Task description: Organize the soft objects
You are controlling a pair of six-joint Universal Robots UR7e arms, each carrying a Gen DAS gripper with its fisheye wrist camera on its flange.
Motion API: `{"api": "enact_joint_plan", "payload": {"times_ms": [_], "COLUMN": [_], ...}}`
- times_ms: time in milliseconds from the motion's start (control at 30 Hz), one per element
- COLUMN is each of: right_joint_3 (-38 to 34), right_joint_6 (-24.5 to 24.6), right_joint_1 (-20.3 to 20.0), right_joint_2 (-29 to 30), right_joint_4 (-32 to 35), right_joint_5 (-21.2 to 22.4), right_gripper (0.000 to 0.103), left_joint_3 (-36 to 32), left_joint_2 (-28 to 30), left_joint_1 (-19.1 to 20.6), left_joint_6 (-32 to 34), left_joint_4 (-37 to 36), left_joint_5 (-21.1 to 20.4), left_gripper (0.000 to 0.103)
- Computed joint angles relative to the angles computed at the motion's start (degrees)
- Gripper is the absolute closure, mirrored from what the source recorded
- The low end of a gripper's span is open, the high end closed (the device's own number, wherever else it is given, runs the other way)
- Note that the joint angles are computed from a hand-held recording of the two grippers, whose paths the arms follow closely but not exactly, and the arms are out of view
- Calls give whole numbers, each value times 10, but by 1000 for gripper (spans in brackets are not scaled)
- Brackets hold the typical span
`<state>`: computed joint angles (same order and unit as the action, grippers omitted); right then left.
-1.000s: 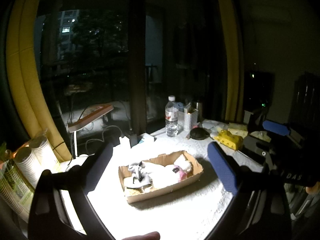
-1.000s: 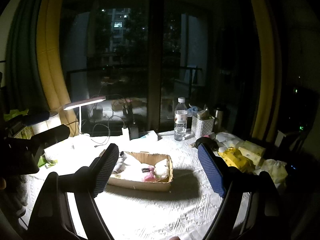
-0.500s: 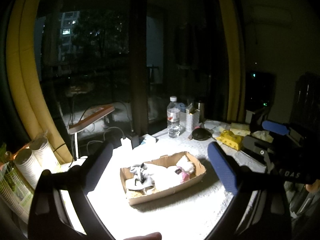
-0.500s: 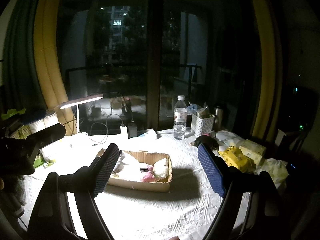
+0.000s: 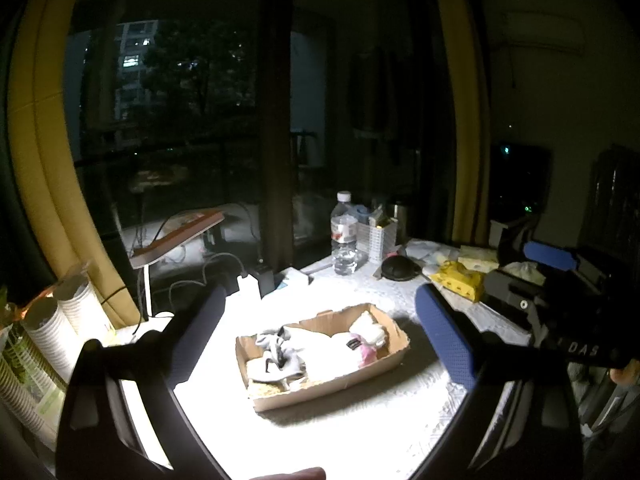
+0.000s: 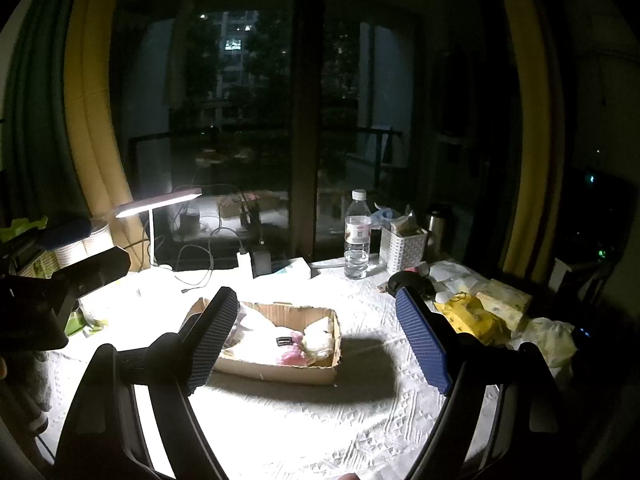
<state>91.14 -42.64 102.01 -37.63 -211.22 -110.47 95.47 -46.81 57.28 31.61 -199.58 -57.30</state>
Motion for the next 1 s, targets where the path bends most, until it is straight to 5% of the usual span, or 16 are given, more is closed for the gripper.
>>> {"api": "enact_joint_plan", "payload": {"times_ms": [1000], "right_joint_3": [0], "right_joint_6": [1], "right_joint_1": [-3], "right_joint_2": [-1], "right_joint_4": [2], "right_joint_5": [1], "right_gripper": [19], "left_joint_3": [-5], "left_joint_2": [3], "left_joint_1": [-1], "left_joint_6": [-4], "left_joint_4": [8], "left_joint_5": [3], "left_gripper": [6]}}
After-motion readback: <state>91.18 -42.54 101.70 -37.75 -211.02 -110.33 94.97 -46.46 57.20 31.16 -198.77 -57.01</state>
